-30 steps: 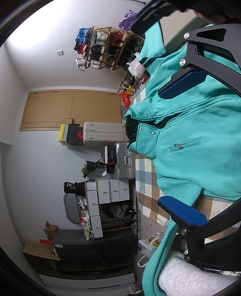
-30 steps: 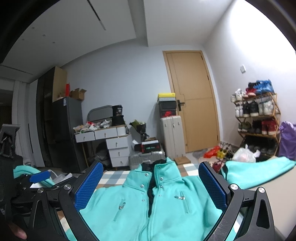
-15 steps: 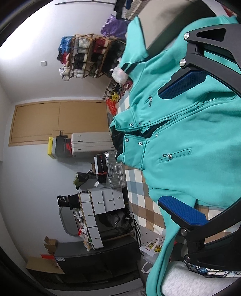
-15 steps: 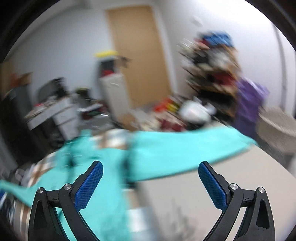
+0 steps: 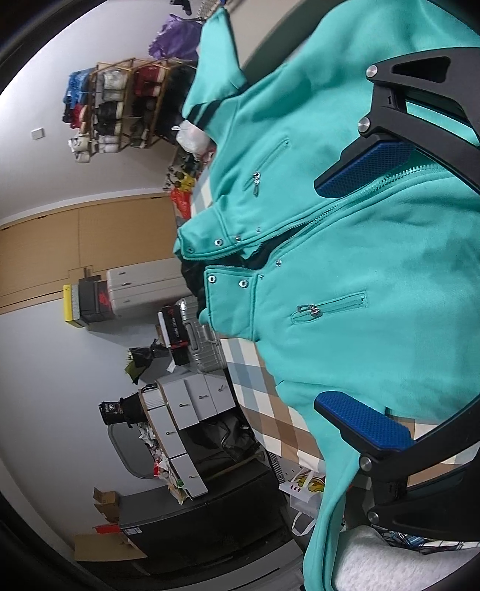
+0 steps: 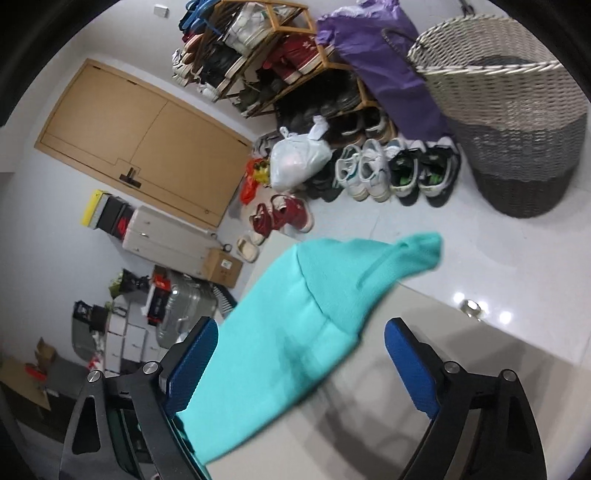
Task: Fold large clothes
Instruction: 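Grasp the teal hoodie sleeve cuff with the right gripper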
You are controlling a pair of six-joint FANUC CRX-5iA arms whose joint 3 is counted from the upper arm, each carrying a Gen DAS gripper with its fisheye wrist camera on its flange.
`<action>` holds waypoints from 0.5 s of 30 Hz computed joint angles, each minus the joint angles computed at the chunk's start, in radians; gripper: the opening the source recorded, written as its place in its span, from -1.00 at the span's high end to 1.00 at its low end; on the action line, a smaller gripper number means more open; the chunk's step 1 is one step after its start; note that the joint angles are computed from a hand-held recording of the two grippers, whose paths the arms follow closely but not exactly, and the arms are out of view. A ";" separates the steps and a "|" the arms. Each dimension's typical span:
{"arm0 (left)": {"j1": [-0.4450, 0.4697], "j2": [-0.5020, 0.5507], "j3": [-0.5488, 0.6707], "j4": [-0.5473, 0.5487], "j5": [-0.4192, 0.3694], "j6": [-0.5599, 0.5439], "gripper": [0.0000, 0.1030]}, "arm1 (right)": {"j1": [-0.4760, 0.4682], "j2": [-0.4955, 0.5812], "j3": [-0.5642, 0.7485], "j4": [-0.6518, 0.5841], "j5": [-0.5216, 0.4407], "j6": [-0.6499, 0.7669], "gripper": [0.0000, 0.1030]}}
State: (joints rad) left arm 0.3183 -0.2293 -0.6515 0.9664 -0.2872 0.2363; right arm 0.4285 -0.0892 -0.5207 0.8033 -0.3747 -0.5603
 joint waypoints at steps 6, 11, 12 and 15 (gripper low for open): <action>0.005 0.007 0.024 -0.119 -0.017 0.086 -0.98 | 0.016 0.080 0.112 -0.115 -0.099 0.110 -0.71; 0.004 0.002 0.025 -0.166 -0.021 0.096 -0.98 | 0.061 0.215 0.340 -0.237 -0.453 0.351 0.59; 0.002 -0.003 0.021 -0.164 -0.018 0.089 -0.98 | 0.063 0.228 0.350 -0.233 -0.473 0.356 0.80; -0.007 -0.010 0.011 -0.133 0.000 0.057 -0.98 | 0.087 0.272 0.391 -0.169 -0.561 0.381 0.83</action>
